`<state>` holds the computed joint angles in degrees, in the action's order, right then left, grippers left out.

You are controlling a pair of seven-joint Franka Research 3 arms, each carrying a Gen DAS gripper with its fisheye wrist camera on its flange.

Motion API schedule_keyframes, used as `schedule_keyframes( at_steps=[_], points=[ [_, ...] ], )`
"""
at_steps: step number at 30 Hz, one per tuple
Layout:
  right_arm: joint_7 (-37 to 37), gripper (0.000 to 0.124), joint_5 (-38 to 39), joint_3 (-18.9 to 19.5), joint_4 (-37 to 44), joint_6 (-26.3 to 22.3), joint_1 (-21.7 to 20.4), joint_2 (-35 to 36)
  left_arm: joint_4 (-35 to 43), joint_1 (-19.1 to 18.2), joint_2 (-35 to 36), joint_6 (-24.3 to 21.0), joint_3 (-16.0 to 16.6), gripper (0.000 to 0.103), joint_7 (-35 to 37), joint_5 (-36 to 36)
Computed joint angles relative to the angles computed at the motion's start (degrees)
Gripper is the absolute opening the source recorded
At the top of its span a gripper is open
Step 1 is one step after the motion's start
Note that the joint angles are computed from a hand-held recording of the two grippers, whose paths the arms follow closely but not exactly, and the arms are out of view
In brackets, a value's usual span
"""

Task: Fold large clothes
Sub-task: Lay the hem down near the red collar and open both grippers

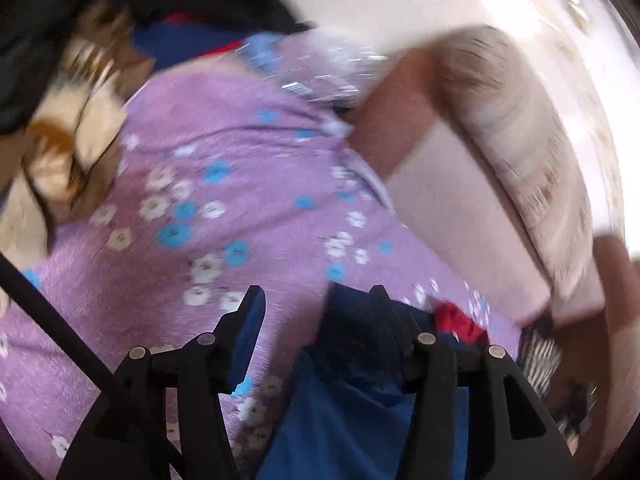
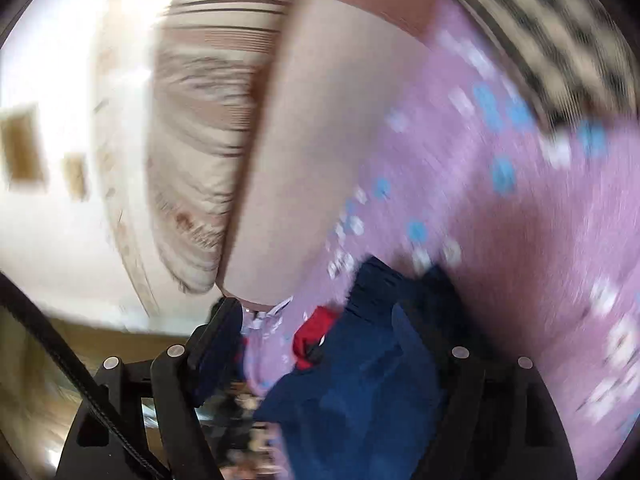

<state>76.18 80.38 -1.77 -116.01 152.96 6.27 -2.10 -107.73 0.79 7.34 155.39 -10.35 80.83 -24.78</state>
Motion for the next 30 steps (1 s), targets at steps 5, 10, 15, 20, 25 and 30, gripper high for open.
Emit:
schedule_keyframes(
  at_steps=[5, 10, 15, 20, 25, 30],
  points=[
    [8.8, 0.043, -35.2, 3.9, 1.2, -0.1, 4.2, 1.4, -1.7, -6.5, 0.0, 6.6, -3.2, 0.052, 8.3, 12.6],
    [4.0, 0.021, -49.7, 8.0, 5.6, 0.0, 9.7, 9.1, 5.9, -13.9, 9.4, 4.5, -2.4, 0.052, 9.1, 27.5],
    [17.1, 0.0, -60.1, 4.3, 6.4, 1.7, 8.1, 13.3, 16.2, -18.1, 18.4, -2.9, 7.7, 0.049, -11.5, 44.4],
    [23.9, 0.0, -55.8, 2.1, -0.5, 5.9, 4.5, 8.9, 15.4, -13.0, 16.6, -3.1, 4.5, 0.009, -15.2, 43.3],
    [35.4, 0.02, -74.5, 2.7, -3.6, 5.6, 8.3, 2.2, 1.5, -12.3, 5.2, 7.6, 2.3, 0.069, -16.7, 47.7],
    [23.5, 0.047, -65.5, 7.9, -5.7, 6.2, 13.6, -1.6, -9.6, -12.7, -3.6, 12.1, -2.6, 0.08, -9.6, 44.2]
  ],
)
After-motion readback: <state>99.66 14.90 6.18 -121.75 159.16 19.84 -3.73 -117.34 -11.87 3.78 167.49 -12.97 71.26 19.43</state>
